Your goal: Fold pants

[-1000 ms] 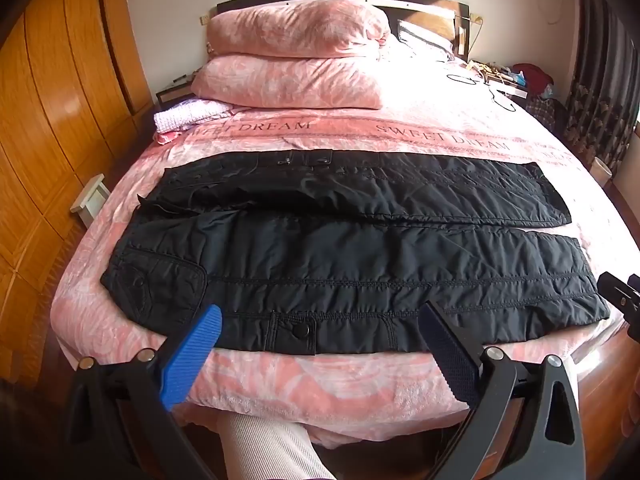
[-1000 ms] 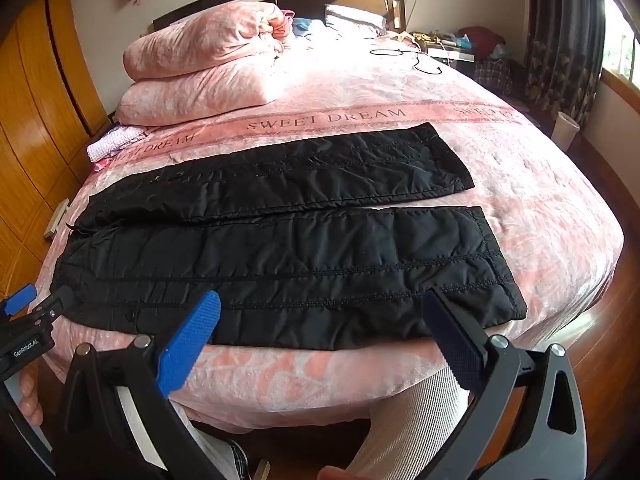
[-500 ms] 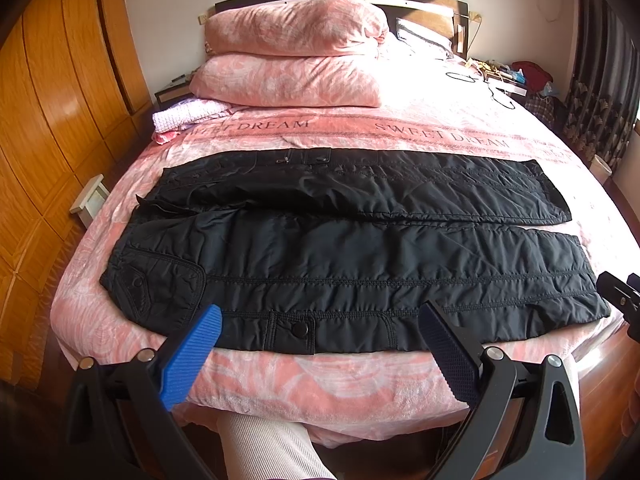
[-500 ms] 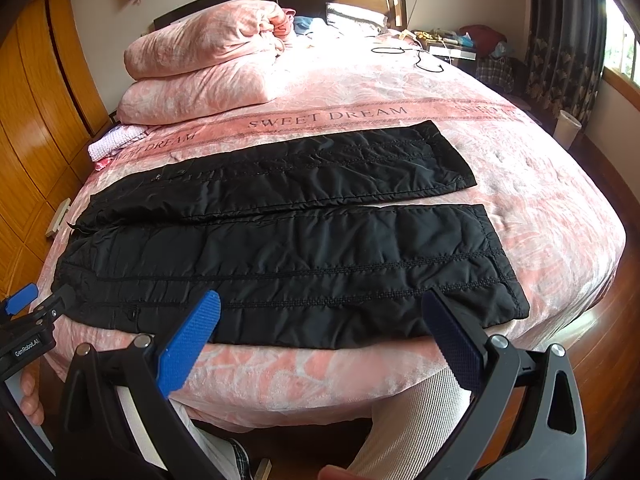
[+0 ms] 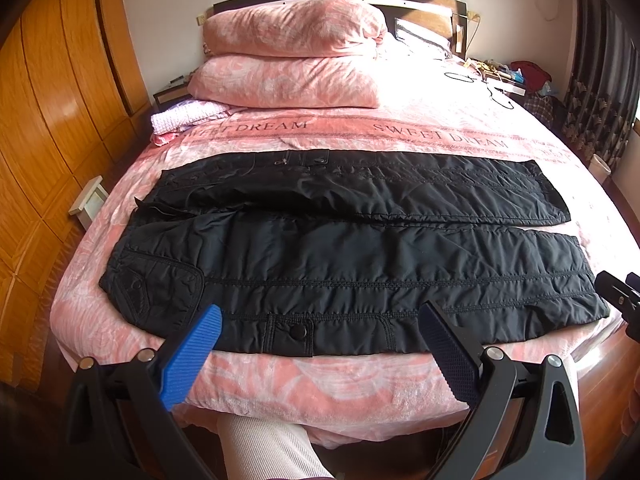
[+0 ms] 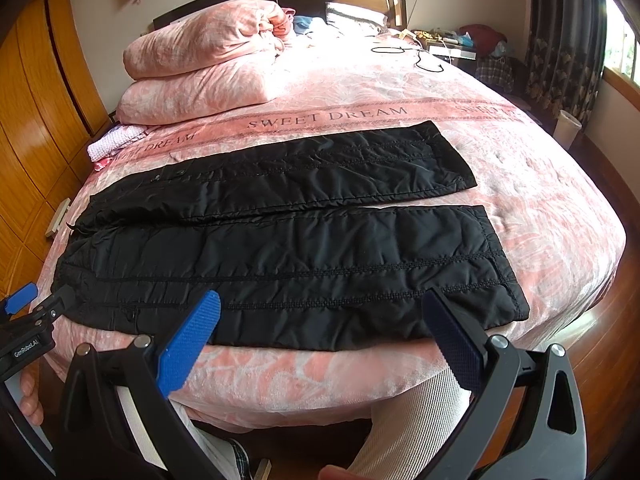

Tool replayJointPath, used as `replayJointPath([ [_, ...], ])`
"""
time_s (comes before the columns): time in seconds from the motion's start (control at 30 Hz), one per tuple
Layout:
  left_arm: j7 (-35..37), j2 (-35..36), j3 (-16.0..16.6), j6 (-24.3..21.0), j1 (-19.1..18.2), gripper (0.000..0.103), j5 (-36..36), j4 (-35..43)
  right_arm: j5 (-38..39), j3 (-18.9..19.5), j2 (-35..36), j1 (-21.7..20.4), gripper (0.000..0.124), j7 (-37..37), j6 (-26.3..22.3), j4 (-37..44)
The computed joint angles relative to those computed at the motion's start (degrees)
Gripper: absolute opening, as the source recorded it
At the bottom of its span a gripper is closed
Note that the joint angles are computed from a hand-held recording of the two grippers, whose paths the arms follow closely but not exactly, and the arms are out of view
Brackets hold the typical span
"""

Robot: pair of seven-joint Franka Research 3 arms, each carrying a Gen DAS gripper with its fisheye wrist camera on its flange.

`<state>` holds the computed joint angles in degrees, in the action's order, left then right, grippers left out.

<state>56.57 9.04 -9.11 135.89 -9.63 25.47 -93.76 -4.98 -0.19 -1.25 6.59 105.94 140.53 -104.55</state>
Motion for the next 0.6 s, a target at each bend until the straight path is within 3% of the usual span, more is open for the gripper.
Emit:
replayJointPath([
  [0.6, 0.5, 0.6, 0.0, -0.9, -0.2, 0.099, -0.3, 1.3, 0.0, -0.1, 0.3, 0.1, 0.101, -0.2, -0.1, 0.3],
])
